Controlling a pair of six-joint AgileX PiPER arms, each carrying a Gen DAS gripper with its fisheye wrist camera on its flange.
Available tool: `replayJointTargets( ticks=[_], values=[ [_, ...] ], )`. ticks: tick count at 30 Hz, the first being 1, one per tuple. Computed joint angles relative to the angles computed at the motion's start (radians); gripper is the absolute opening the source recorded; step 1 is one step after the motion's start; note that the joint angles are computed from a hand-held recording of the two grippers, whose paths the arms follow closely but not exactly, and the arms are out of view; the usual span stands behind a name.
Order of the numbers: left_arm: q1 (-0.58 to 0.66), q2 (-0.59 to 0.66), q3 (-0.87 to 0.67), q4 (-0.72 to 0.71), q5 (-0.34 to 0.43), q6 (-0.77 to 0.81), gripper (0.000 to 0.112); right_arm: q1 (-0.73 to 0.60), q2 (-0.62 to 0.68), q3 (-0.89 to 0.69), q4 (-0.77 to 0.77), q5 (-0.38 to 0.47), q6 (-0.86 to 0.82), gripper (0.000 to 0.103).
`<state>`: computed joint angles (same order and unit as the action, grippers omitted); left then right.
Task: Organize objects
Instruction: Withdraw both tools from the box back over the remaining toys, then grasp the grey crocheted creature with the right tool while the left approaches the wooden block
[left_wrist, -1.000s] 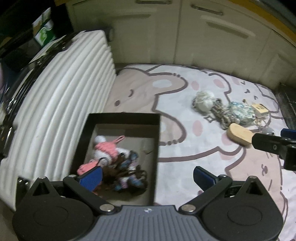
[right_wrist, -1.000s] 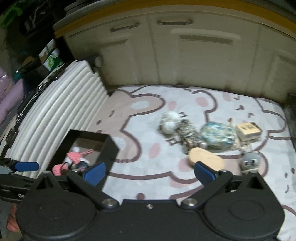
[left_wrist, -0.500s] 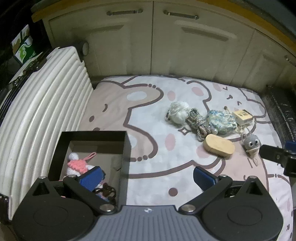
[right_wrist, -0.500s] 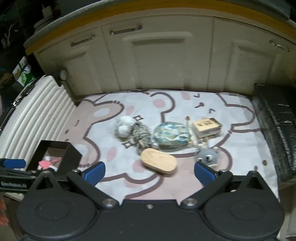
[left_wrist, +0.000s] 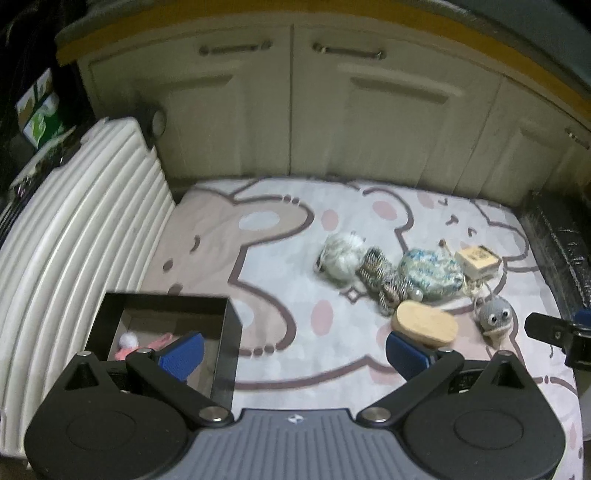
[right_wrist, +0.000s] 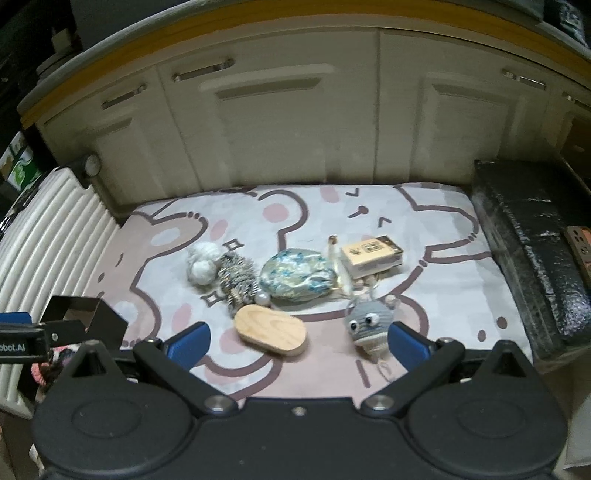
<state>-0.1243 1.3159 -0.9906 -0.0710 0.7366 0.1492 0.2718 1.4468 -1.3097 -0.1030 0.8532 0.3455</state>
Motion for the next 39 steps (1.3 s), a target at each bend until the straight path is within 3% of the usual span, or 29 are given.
replayJointTargets(
  ticks=[8, 20, 25, 39],
  values=[
    [-0.109, 0.044, 0.042, 0.074, -0.131, -0.017, 0.103, -0.058, 0.019, 0.045, -0.076, -0.072, 0.079, 0.103],
    [-0.191, 0.204, 0.028, -0.100, -0.213, 0.219, 0.103, -0.165, 0.140, 0.011, -0.093, -0.084, 0.153, 0.103],
    [-0.249, 0.265, 0.025, -0.100, -0.261, 0.251, 0.103, -0.202, 0.189, -0.007, -0.056, -0.087, 0.142, 0.103],
    [-0.380, 0.473, -0.082, -0.007, -0.267, 0.112, 0.103, -0.228, 0.278, -0.032, 0.052, -0.128, -0.005, 0.097]
  ],
)
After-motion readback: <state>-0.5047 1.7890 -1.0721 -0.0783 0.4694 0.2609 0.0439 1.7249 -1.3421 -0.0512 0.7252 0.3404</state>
